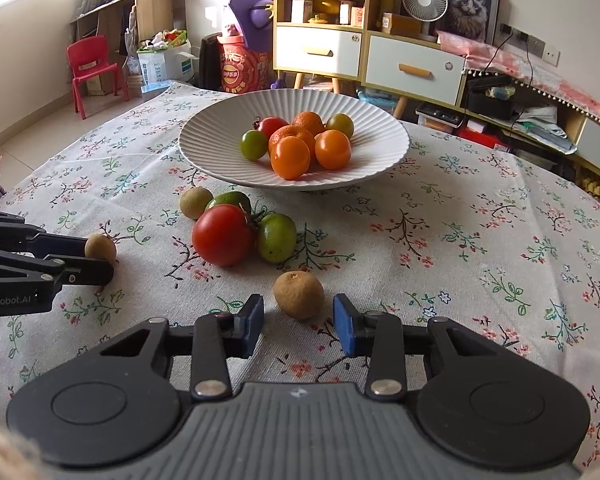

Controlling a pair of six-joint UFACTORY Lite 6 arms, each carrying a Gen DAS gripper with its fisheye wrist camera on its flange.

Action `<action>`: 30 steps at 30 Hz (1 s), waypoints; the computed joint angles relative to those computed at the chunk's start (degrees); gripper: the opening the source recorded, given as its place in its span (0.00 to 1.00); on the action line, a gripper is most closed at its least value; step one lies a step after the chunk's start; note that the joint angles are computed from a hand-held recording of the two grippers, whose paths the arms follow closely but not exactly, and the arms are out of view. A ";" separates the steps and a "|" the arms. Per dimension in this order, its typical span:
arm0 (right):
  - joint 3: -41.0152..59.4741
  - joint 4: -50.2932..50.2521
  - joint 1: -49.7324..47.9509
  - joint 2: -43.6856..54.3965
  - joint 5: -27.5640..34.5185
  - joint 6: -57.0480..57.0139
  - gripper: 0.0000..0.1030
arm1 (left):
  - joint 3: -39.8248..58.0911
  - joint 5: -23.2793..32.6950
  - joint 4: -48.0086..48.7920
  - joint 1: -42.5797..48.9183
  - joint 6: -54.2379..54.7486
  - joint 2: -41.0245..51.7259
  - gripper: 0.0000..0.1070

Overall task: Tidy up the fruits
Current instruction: 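Grasp a brown round fruit with the left tool while the right tool grasps another brown fruit, then lift both brown fruits and carry them toward the white bowl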

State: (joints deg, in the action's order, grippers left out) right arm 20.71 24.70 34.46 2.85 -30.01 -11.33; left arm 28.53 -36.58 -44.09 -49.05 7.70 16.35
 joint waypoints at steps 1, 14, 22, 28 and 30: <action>0.00 0.20 0.08 -0.06 -0.01 -0.10 0.33 | -0.09 -0.02 0.06 0.00 -0.12 -0.10 0.20; -0.02 -1.66 -0.56 -0.73 0.56 2.05 0.23 | -0.05 -0.44 1.17 0.16 -1.38 0.10 0.17; -0.13 -1.73 -0.55 -1.18 0.53 2.28 0.23 | -0.18 -0.40 1.32 0.27 -1.50 -0.21 0.16; -0.22 -2.22 -0.69 -2.04 1.16 2.67 0.23 | -0.74 -0.89 1.08 0.14 -1.37 -1.16 0.16; -0.19 -1.96 -0.60 -2.25 1.16 2.45 0.23 | -0.75 -0.91 1.07 0.21 -1.27 -1.42 0.16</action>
